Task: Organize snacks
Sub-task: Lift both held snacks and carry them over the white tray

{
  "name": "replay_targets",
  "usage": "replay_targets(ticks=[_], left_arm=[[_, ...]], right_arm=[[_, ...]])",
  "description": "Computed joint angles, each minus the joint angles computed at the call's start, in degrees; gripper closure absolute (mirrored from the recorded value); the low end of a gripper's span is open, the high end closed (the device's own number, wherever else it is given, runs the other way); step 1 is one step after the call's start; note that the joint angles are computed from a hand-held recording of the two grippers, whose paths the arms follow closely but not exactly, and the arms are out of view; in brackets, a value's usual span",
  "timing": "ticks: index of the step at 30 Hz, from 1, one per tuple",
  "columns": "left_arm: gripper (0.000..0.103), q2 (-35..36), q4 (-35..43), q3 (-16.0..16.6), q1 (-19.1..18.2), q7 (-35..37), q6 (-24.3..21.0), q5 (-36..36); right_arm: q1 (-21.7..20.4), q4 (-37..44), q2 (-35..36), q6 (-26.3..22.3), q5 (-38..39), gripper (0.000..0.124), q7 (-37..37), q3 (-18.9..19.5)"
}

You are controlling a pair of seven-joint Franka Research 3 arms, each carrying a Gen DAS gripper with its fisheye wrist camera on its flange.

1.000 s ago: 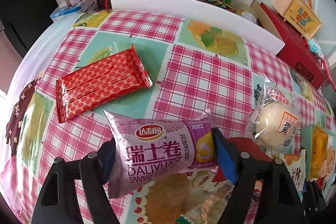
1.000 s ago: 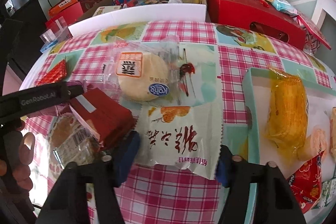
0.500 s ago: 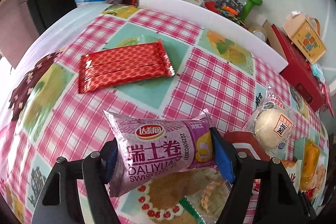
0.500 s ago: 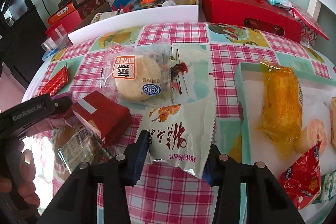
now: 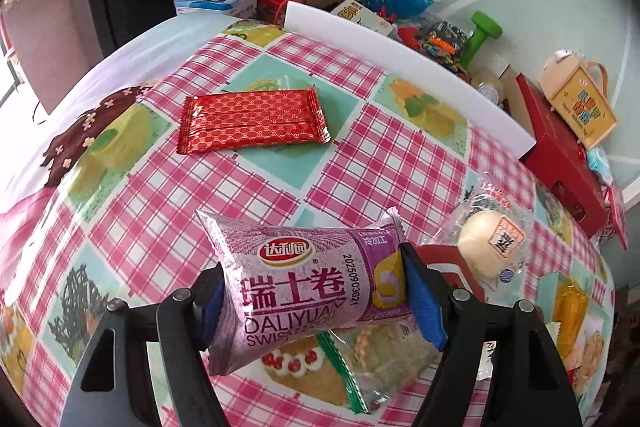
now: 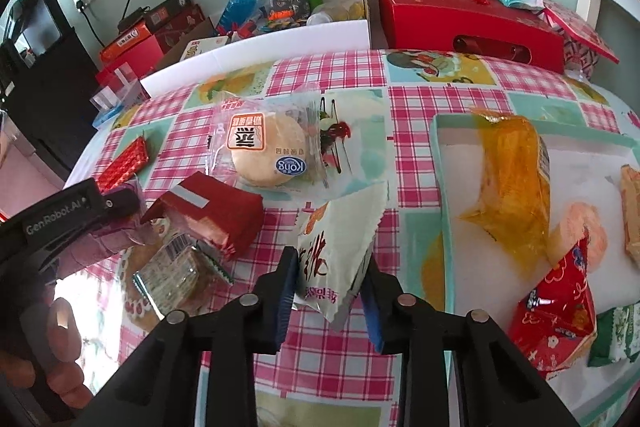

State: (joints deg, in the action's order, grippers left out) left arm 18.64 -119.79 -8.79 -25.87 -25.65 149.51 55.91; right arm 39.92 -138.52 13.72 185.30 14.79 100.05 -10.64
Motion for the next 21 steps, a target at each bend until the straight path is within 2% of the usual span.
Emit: replay_targets(ticks=[1, 7, 10, 14, 18, 21], left_arm=[[0.027, -0.46, -0.21, -0.03, -0.36, -0.40, -0.72, 0.22], [0.027, -0.89, -0.12, -0.50, -0.57, -1.57, -1.69, 1.63], [0.027, -0.01, 0.73, -0.77, -0.50, -0.67, -1.93, 1.04], [0.027, 0.17, 0.46, -0.26, -0.54, -1.63, -0.22, 1.32], [0.027, -0.65, -0.07, -0.12, -0.77, -2.54, -0.93, 1.86], [0.027, -1.39, -0.60, -0.22, -0.73, -3.75, -0.75, 2.80]], right_arm=[[-2.31, -0.45, -0.39, 0.30, 0.41, 0.094, -0.34, 2.28], [-6.68, -1.90, -1.73, 1.64, 2.21, 0.102, -1.77, 6.50], [-10.35, -2.30, -2.22, 2.26, 3.18, 0.103, -2.76, 10.16], [-17.05, -2.97, -2.84, 3.17, 3.76, 0.104, -3.88, 16.86], [-23.55, -3.94, -3.76, 4.31, 3.14, 0.104, -3.71, 22.97], [-26.67, -4.59, -4.36, 4.82, 1.90, 0.104, -2.78, 25.61]])
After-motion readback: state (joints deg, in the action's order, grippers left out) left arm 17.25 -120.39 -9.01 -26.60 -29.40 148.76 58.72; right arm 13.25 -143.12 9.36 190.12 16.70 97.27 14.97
